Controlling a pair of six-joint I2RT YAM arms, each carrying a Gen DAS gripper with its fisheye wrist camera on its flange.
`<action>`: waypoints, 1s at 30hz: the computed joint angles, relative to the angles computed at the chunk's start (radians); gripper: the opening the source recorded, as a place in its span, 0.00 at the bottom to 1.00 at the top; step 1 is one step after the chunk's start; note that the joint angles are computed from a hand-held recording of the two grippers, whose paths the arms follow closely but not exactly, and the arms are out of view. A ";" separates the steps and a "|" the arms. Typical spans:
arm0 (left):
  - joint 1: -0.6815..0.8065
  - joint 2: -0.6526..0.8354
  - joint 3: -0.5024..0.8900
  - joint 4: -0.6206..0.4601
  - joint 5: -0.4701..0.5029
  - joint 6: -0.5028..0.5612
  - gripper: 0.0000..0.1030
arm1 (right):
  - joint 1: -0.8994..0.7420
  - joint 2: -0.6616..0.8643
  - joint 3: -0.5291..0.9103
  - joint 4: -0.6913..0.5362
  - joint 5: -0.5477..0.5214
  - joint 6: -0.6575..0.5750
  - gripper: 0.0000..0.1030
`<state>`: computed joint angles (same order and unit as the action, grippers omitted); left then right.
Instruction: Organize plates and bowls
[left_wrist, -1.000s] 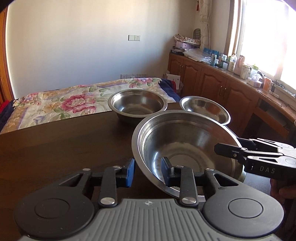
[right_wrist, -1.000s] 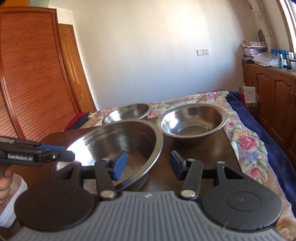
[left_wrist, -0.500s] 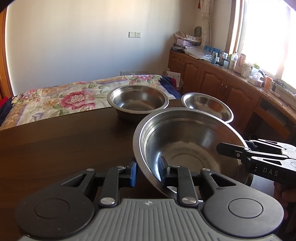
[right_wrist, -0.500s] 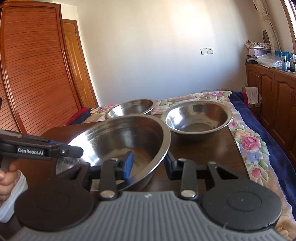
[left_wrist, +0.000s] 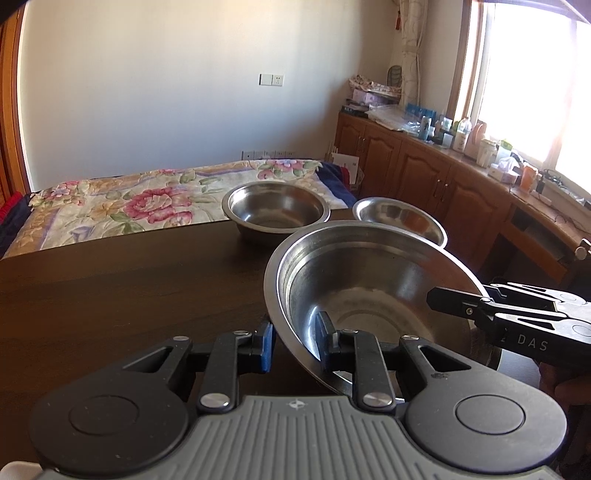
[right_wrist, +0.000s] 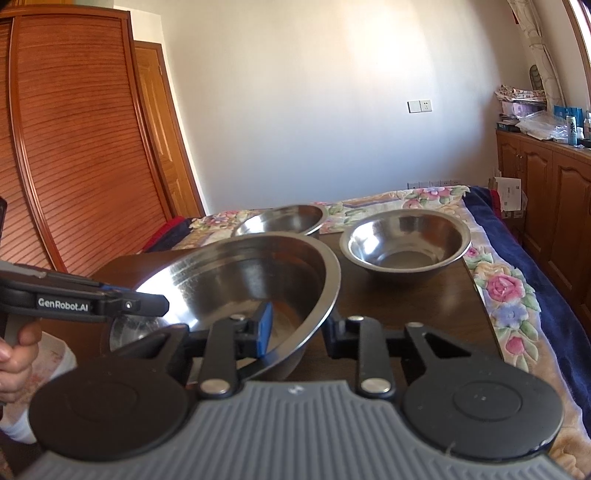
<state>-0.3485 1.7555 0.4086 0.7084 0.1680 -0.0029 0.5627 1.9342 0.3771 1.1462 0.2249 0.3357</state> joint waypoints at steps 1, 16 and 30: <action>0.002 -0.008 -0.014 0.009 0.003 0.002 0.25 | 0.008 -0.008 -0.005 -0.002 0.007 0.001 0.30; 0.029 -0.194 -0.182 0.030 0.050 0.015 0.25 | 0.124 -0.138 -0.066 -0.078 0.125 0.010 0.30; 0.047 -0.558 -0.328 -0.144 0.081 0.032 0.26 | 0.242 -0.320 -0.112 -0.217 0.247 0.002 0.30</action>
